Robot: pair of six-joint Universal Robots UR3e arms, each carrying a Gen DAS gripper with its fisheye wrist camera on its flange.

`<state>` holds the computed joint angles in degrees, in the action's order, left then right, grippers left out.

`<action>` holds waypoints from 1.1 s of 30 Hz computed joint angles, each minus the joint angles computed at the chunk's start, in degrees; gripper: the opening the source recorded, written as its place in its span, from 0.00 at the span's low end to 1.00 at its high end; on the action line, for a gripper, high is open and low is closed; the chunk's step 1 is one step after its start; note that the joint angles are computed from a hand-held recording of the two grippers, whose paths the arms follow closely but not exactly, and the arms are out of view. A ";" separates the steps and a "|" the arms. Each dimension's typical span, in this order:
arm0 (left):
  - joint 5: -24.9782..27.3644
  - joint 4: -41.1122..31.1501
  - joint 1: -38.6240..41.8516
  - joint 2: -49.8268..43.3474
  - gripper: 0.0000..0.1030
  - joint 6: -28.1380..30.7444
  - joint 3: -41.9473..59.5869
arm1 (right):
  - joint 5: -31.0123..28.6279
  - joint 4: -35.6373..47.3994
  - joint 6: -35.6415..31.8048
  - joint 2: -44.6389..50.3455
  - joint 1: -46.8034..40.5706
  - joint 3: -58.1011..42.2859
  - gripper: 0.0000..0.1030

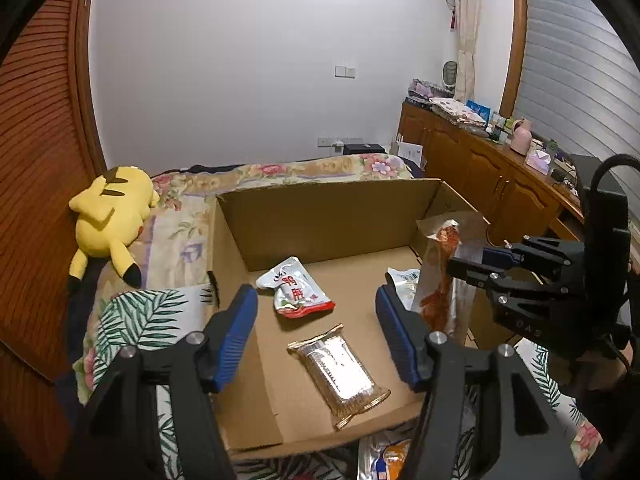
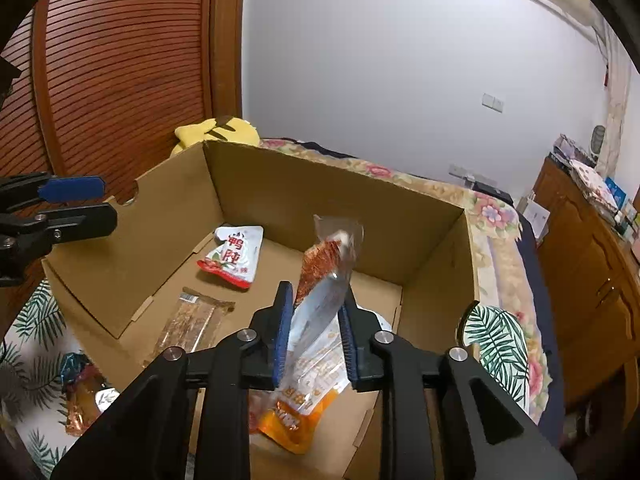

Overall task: Organize snacks
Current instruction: 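Lower the chicken-leg pack into the box and open the right tool, then move both tools back to the remaining candies and foil packets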

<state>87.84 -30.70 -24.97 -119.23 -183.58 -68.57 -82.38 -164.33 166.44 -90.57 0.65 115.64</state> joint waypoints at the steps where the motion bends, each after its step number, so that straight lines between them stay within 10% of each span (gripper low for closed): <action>1: 0.40 0.47 -0.15 0.74 0.60 0.10 -0.94 | 0.06 0.26 0.18 -0.66 0.05 0.30 0.26; 8: 1.24 2.48 -0.46 6.20 0.62 -0.34 -7.44 | -0.20 0.98 1.58 -5.01 0.18 1.40 0.45; 33: 4.86 18.58 -3.85 22.46 0.64 -1.07 -43.70 | 10.54 13.05 1.87 -41.51 -1.60 25.10 0.48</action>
<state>92.70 -12.12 -28.82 -96.77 -184.65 -112.27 -71.84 -151.28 168.31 -132.08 -0.95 140.74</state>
